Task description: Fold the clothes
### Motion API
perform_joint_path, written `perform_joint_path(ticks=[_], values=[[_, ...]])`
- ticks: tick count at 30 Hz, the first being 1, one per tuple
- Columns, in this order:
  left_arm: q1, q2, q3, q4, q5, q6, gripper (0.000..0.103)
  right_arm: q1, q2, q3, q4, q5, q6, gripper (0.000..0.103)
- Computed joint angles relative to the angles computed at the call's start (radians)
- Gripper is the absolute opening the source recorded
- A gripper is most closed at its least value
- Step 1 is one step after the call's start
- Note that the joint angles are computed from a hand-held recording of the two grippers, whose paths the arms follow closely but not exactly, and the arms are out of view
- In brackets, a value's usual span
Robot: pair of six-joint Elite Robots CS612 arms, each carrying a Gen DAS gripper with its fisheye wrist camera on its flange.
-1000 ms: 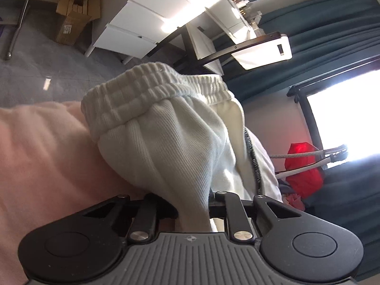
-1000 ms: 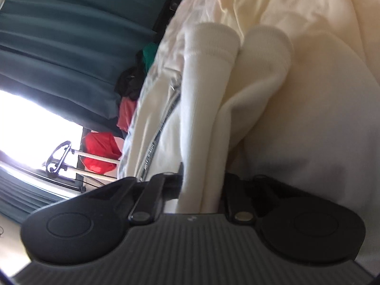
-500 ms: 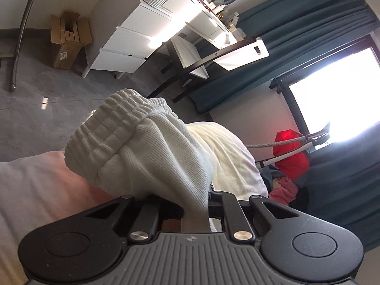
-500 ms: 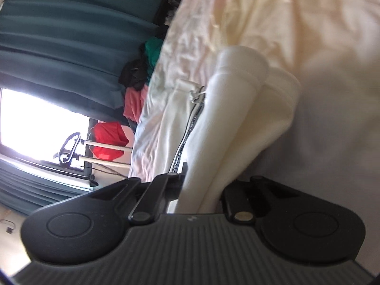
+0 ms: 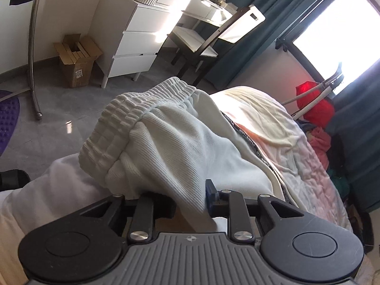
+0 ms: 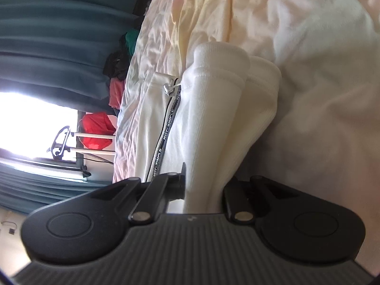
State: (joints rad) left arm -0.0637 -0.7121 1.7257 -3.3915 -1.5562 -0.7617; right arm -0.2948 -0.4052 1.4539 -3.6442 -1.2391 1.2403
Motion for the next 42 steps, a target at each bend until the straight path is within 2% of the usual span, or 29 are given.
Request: perform_joint_path(ticks=[2,4,6,8,10,13,15,18,22,25,28,31,35,38,40,42], values=[[-0.004,-0.023,0.017,0.044,0.004,0.052,0.043,-0.001,0.001,-0.001,-0.002,0.000,-0.008,0.011],[-0.009,-0.055,0.026,0.129,0.003,0.130,0.049,-0.001,0.002,0.000,-0.005,0.001,-0.008,0.011],[-0.021,-0.085,0.047,0.157,0.036,0.209,0.053,-0.001,0.003,-0.002,-0.004,-0.001,-0.005,0.011],[-0.038,-0.114,0.078,0.137,0.085,0.271,0.065,0.001,0.004,-0.004,-0.007,-0.006,0.005,0.011],[-0.059,-0.131,0.100,0.085,0.127,0.319,0.068,0.002,0.004,-0.008,-0.006,-0.012,0.005,0.011],[-0.098,-0.130,0.104,0.003,0.188,0.379,0.078,0.004,0.005,-0.010,-0.016,-0.020,0.018,0.011],[-0.124,-0.115,0.090,-0.035,0.207,0.400,0.078,0.005,0.005,-0.010,-0.022,-0.025,0.020,0.011],[-0.158,-0.076,0.050,-0.079,0.190,0.437,0.081,0.006,0.004,-0.010,-0.027,-0.029,0.015,0.011],[-0.201,0.003,-0.031,-0.115,0.151,0.468,0.081,0.006,0.003,-0.008,-0.033,-0.032,0.010,0.011],[-0.225,0.067,-0.097,-0.121,0.134,0.461,0.081,0.007,0.003,-0.007,-0.040,-0.036,0.002,0.011],[-0.247,0.121,-0.149,-0.120,0.155,0.487,0.081,0.007,0.006,-0.009,-0.050,-0.037,0.010,0.011],[-0.267,0.165,-0.175,-0.130,0.187,0.549,0.081,0.007,0.010,-0.013,-0.055,-0.035,0.027,0.012],[-0.276,0.172,-0.188,-0.004,0.205,0.544,0.082,0.001,0.024,-0.028,-0.070,-0.008,0.082,0.013],[-0.276,0.182,-0.184,-0.031,0.209,0.583,0.083,-0.006,0.043,-0.044,-0.101,0.019,0.149,0.014],[-0.272,0.181,-0.187,-0.018,0.199,0.578,0.083,-0.010,0.054,-0.053,-0.112,0.025,0.178,0.015],[-0.270,0.179,-0.189,-0.006,0.196,0.576,0.083,-0.010,0.061,-0.063,-0.115,0.016,0.170,0.020]])
